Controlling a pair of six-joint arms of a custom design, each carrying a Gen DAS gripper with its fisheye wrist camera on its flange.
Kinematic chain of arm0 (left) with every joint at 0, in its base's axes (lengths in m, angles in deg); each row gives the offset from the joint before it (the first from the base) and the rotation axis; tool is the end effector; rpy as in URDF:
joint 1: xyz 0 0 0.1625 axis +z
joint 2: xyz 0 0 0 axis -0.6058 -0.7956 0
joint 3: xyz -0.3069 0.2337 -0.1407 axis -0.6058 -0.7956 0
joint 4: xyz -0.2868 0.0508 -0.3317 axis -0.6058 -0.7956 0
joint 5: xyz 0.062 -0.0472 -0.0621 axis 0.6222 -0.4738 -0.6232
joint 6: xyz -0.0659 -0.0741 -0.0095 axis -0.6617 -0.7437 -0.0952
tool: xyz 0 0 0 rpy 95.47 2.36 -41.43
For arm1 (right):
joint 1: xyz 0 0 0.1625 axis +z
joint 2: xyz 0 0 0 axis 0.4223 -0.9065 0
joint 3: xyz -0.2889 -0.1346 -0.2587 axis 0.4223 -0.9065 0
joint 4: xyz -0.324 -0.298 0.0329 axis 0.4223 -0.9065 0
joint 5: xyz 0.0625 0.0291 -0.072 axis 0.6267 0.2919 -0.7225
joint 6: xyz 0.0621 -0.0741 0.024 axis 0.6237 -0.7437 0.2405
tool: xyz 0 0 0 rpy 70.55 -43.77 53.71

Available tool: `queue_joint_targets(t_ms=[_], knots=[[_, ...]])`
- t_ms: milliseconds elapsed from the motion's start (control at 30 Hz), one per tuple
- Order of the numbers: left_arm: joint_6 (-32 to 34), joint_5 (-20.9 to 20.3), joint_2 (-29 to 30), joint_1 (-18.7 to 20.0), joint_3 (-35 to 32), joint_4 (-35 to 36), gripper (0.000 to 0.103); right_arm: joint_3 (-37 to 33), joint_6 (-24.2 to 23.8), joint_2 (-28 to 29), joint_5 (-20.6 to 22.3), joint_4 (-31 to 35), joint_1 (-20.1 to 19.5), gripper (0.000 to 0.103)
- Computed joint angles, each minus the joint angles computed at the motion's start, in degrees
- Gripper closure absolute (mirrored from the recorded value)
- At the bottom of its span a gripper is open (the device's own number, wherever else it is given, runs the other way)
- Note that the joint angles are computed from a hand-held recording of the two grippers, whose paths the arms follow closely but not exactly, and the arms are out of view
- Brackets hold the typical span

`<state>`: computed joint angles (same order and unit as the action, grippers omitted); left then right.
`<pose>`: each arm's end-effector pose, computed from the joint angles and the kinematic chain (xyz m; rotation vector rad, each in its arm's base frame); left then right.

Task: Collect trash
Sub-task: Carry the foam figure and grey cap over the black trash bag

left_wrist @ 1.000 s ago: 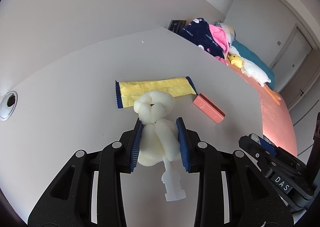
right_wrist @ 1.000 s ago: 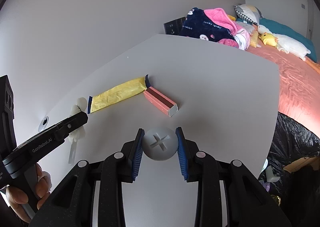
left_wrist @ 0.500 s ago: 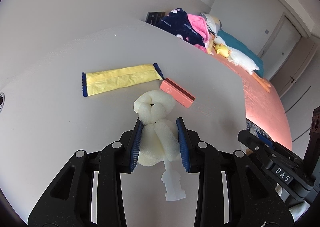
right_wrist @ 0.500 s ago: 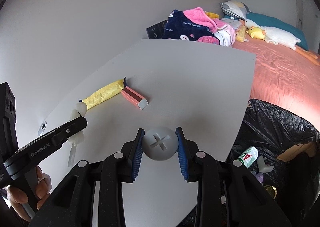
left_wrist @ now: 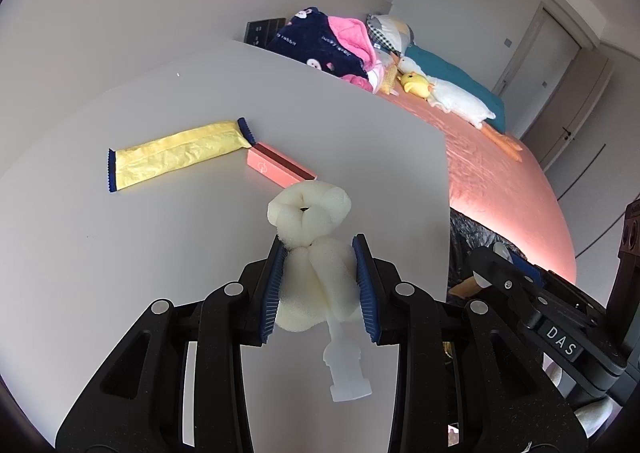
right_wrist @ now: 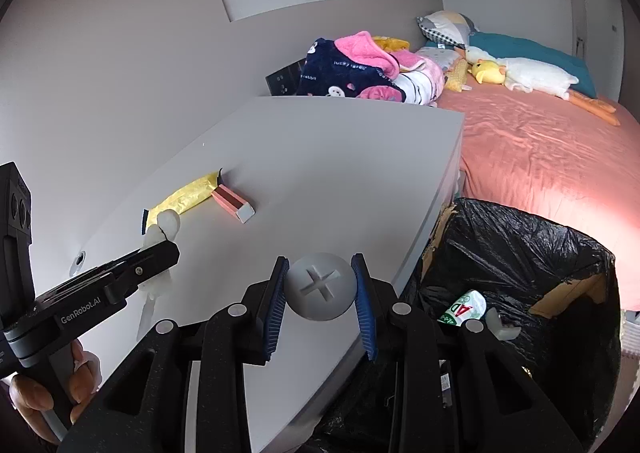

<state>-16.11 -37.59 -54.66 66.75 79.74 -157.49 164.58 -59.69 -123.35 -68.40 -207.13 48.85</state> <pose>-0.3470 -0.4476 -0.0801 -0.0819 2.3347 -1.1303 -0.0134 -0.5328 0.2879 0.9488 -2.5841 0.6584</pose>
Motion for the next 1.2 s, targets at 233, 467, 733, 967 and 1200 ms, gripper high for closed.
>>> queue_joint_targets(t_ms=[233, 467, 733, 967, 1200], knots=[[3.83, -0.84, 2.36, -0.19, -3.21, -1.53, 0.070, -0.11, -0.50, -1.73, 1.18, -0.23, -1.59, 0.070], [8.32, -2.07, 5.34, -0.18, -7.11, -3.60, 0.070, -1.19, -0.03, -2.90, 2.09, -0.11, -2.95, 0.070], [13.69, -4.10, 8.34, 0.30, -11.26, -6.11, 0.070, -2.57, 0.62, -3.79, 2.91, -0.18, -4.59, 0.070], [19.21, -6.66, 10.90, 0.90, -15.48, -8.33, 0.070, -3.87, 1.59, -4.75, 3.84, -0.18, -5.98, 0.070], [23.45, -8.87, 13.38, 1.24, -19.58, -8.66, 0.070, -5.02, 2.35, -5.31, 4.31, -0.24, -7.34, 0.070]])
